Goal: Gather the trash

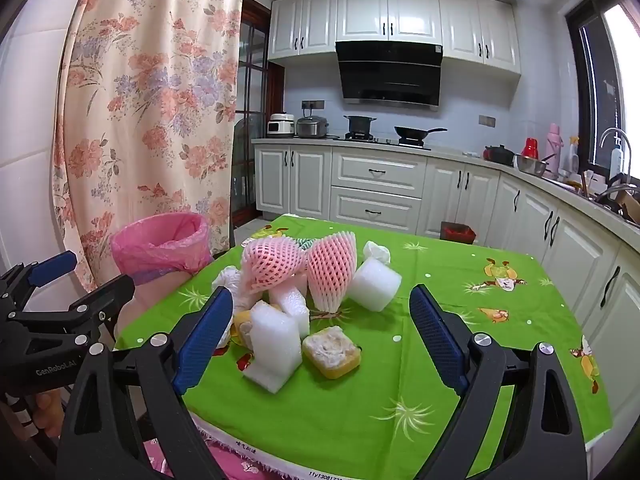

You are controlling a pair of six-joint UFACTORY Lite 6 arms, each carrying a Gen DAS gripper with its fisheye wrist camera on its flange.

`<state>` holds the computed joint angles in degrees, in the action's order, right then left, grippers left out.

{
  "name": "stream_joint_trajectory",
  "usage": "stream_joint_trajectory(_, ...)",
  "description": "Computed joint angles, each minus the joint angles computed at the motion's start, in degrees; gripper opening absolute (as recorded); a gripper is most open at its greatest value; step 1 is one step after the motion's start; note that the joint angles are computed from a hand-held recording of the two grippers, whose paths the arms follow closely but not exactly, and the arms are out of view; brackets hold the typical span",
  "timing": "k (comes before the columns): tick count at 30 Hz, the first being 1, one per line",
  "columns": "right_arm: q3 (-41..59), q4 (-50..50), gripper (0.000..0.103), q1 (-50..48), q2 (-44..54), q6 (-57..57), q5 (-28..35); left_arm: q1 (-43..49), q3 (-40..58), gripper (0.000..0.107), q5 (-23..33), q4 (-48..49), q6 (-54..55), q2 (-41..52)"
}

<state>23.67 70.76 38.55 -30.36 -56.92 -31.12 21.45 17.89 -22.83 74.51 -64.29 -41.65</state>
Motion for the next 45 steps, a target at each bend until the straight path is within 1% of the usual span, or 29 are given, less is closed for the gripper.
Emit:
stream_joint_trajectory(7, -0.1, -1.0, 0.085, -0.2, 0.3, 1.3, 0.0, -1.2, -0.2, 0.099, 0.5, -3.3, 3.3, 0.2)
stream_joint_trajectory(8, -0.2, -0.1, 0.085, 0.0, -0.2, 0.3, 0.0, 0.3, -0.1, 0.099, -0.8, -2.0, 1.9, 0.5)
stream_joint_trajectory(9, -0.3, -0.1, 0.085, 0.0, -0.3, 0.3, 0.0, 1.7, -0.3, 0.099, -2.1, -2.2, 2.9, 1.0)
stream_joint_trajectory(14, -0.5, -0.4, 0.085, -0.5, -0.7, 0.5, 0.5, 2.5, 0.1, 0.099, -3.0, -1.7, 2.8, 1.7)
stream_joint_trajectory(15, -0.6, -0.3, 0.085, -0.5, -0.7, 0.4, 0.6, 1.2, -0.3, 0.099, -1.6, -2.0, 2.4, 0.5)
stream_joint_trajectory(17, 0.0, -1.5, 0.085, -0.4, 0.8, 2.0, 0.2, 1.3, -0.3, 0.099, -1.6, -2.0, 2.4, 0.6)
stream_joint_trajectory(22, -0.5, -1.3, 0.085, -0.6, 0.1, 1.7, 0.5, 1.8, -1.1, 0.099, -1.6, 1.7, -1.7, -1.9)
stream_joint_trajectory(29, -0.1, -1.7, 0.085, 0.3, 1.5, 3.0, -0.5, 3.0, -1.2, 0.099, -2.7, 2.6, -2.1, -1.8)
stream_joint_trajectory(33, -0.1, -2.0, 0.085, -0.4, 1.1, 2.8, 0.3, 2.5, -0.9, 0.099, -2.2, 2.2, -2.0, -1.6)
stream_joint_trajectory(45, -0.1, -2.7, 0.085, -0.3, 1.8, 4.1, 0.2, 2.5, -0.6, 0.099, -2.5, 1.7, -1.5, -0.7)
